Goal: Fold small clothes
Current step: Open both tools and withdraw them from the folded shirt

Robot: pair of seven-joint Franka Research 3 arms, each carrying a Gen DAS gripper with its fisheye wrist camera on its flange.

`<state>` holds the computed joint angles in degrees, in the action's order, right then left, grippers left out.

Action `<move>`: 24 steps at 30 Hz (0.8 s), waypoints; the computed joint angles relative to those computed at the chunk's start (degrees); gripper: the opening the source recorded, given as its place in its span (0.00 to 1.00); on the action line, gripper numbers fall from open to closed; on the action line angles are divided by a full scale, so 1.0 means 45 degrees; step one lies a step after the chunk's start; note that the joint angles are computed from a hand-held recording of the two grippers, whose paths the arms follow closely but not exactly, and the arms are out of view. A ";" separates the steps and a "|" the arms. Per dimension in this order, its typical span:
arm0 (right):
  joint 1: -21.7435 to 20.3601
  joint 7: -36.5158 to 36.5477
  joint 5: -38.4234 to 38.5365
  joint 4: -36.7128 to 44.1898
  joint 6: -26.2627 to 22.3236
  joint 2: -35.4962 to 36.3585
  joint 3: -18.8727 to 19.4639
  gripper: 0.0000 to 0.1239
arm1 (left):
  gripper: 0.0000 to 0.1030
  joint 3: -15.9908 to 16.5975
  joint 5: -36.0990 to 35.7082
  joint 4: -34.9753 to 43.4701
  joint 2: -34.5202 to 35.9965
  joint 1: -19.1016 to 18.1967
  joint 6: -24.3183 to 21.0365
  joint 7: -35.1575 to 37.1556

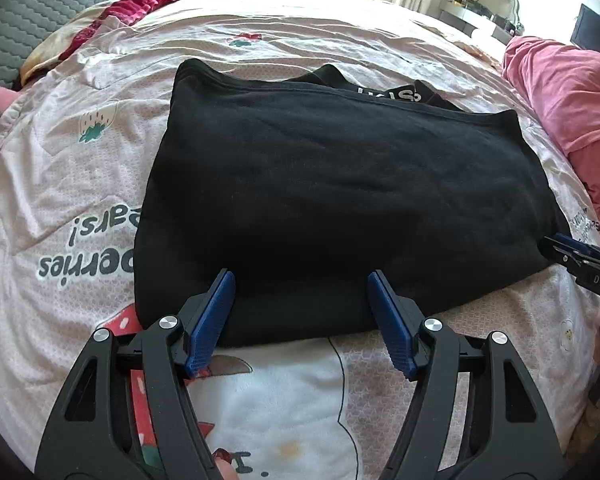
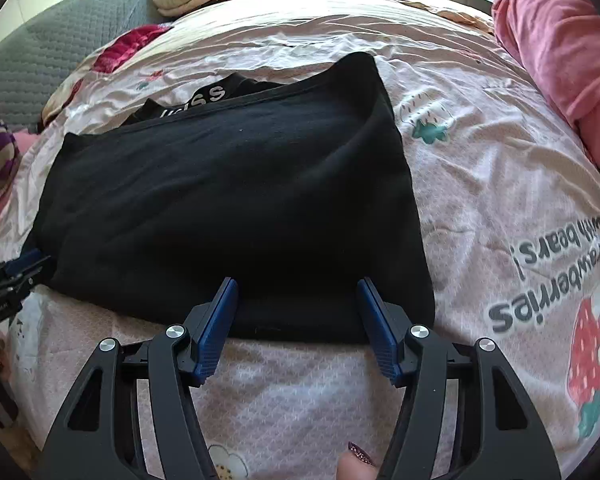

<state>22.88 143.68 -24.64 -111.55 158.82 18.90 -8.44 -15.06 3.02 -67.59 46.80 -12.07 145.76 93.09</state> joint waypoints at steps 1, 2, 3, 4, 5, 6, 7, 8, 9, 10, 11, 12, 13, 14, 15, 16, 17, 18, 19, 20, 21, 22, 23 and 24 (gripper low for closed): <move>0.0171 0.0192 -0.0262 0.0050 -0.0152 0.0014 -0.0125 0.48 | 0.59 0.0000 -0.0005 -0.0037 -0.0022 -0.0002 0.0009 -0.0029; 0.0289 0.0418 -0.0505 0.0066 -0.0202 0.0033 -0.0220 0.48 | 0.59 -0.0017 -0.0030 -0.0074 -0.0060 0.0007 0.0005 -0.0065; 0.0396 0.0743 -0.0765 0.0007 -0.0106 0.0021 -0.0323 0.48 | 0.59 -0.0084 -0.0106 -0.0098 -0.0095 0.0058 -0.0029 -0.0054; 0.0360 0.0840 -0.0825 -0.0081 0.0009 -0.0012 -0.0308 0.49 | 0.59 -0.0118 -0.0151 -0.0123 -0.0125 0.0089 -0.0056 -0.0040; 0.0314 0.0910 -0.0819 -0.0163 0.0107 -0.0066 -0.0274 0.49 | 0.59 -0.0139 -0.0189 -0.0177 -0.0170 0.0113 -0.0048 -0.0032; 0.0260 0.0959 -0.0780 -0.0234 0.0212 -0.0131 -0.0232 0.49 | 0.59 -0.0181 -0.0248 -0.0300 -0.0247 0.0172 -0.0002 0.0003; 0.0198 0.0974 -0.0750 -0.0327 0.0324 -0.0192 -0.0207 0.49 | 0.59 -0.0198 -0.0278 -0.0409 -0.0304 0.0196 0.0076 0.0021; 0.0180 0.1049 -0.0732 -0.0433 0.0413 -0.0271 -0.0193 0.49 | 0.59 -0.0203 -0.0289 -0.0480 -0.0334 0.0211 0.0149 0.0045; 0.0138 0.1077 -0.0680 -0.0486 0.0475 -0.0316 -0.0164 0.49 | 0.59 -0.0201 -0.0295 -0.0637 -0.0406 0.0233 0.0249 0.0055; 0.0122 0.1127 -0.0672 -0.0585 0.0543 -0.0402 -0.0158 0.50 | 0.59 -0.0207 -0.0315 -0.0708 -0.0438 0.0251 0.0296 0.0045; 0.0103 0.1191 -0.0661 -0.0700 0.0660 -0.0481 -0.0143 0.52 | 0.59 -0.0220 -0.0340 -0.0784 -0.0479 0.0273 0.0340 0.0032; 0.0081 0.1214 -0.0616 -0.0775 0.0733 -0.0538 -0.0103 0.53 | 0.59 -0.0212 -0.0344 -0.0855 -0.0533 0.0276 0.0366 0.0000; 0.0067 0.1218 -0.0592 -0.0814 0.0767 -0.0576 -0.0077 0.56 | 0.59 -0.0196 -0.0332 -0.0914 -0.0590 0.0268 0.0380 -0.0040; 0.0092 0.1270 -0.0641 -0.0891 0.0829 -0.0654 -0.0079 0.58 | 0.59 -0.0188 -0.0321 -0.0941 -0.0622 0.0262 0.0390 -0.0066; 0.0138 0.1358 -0.0741 -0.0960 0.0857 -0.0728 -0.0099 0.60 | 0.59 -0.0156 -0.0287 -0.1092 -0.0733 0.0251 0.0488 -0.0121; 0.0186 0.1446 -0.0852 -0.0968 0.0845 -0.0765 -0.0102 0.62 | 0.59 -0.0127 -0.0242 -0.1214 -0.0818 0.0238 0.0582 -0.0163; 0.0284 0.1628 -0.1079 -0.0963 0.0813 -0.0816 -0.0154 0.64 | 0.59 -0.0115 -0.0205 -0.1313 -0.0889 0.0236 0.0670 -0.0193; 0.0329 0.1781 -0.1272 -0.0927 0.0838 -0.0821 -0.0172 0.64 | 0.59 -0.0159 -0.0233 -0.1491 -0.1009 0.0295 0.0773 -0.0199; 0.0359 0.1909 -0.1478 -0.0909 0.0963 -0.0840 -0.0186 0.66 | 0.59 -0.0205 -0.0268 -0.1584 -0.1069 0.0339 0.0826 -0.0203; 0.0362 0.2011 -0.1625 -0.0924 0.1050 -0.0874 -0.0195 0.68 | 0.62 -0.0243 -0.0305 -0.1677 -0.1133 0.0384 0.0876 -0.0210; 0.0421 0.2217 -0.1865 -0.0939 0.1141 -0.0925 -0.0251 0.69 | 0.65 -0.0293 -0.0360 -0.1778 -0.1205 0.0444 0.0920 -0.0201; 0.0506 0.2500 -0.2212 -0.0954 0.1275 -0.0987 -0.0343 0.72 | 0.66 -0.0337 -0.0405 -0.1883 -0.1274 0.0494 0.0962 -0.0182; 0.0517 0.2661 -0.2426 -0.0952 0.1361 -0.1007 -0.0359 0.74 | 0.67 -0.0350 -0.0433 -0.1991 -0.1353 0.0523 0.1017 -0.0194; 0.0543 0.2844 -0.2682 -0.0949 0.1467 -0.1037 -0.0393 0.75 | 0.70 -0.0358 -0.0462 -0.2167 -0.1472 0.0559 0.1143 -0.0221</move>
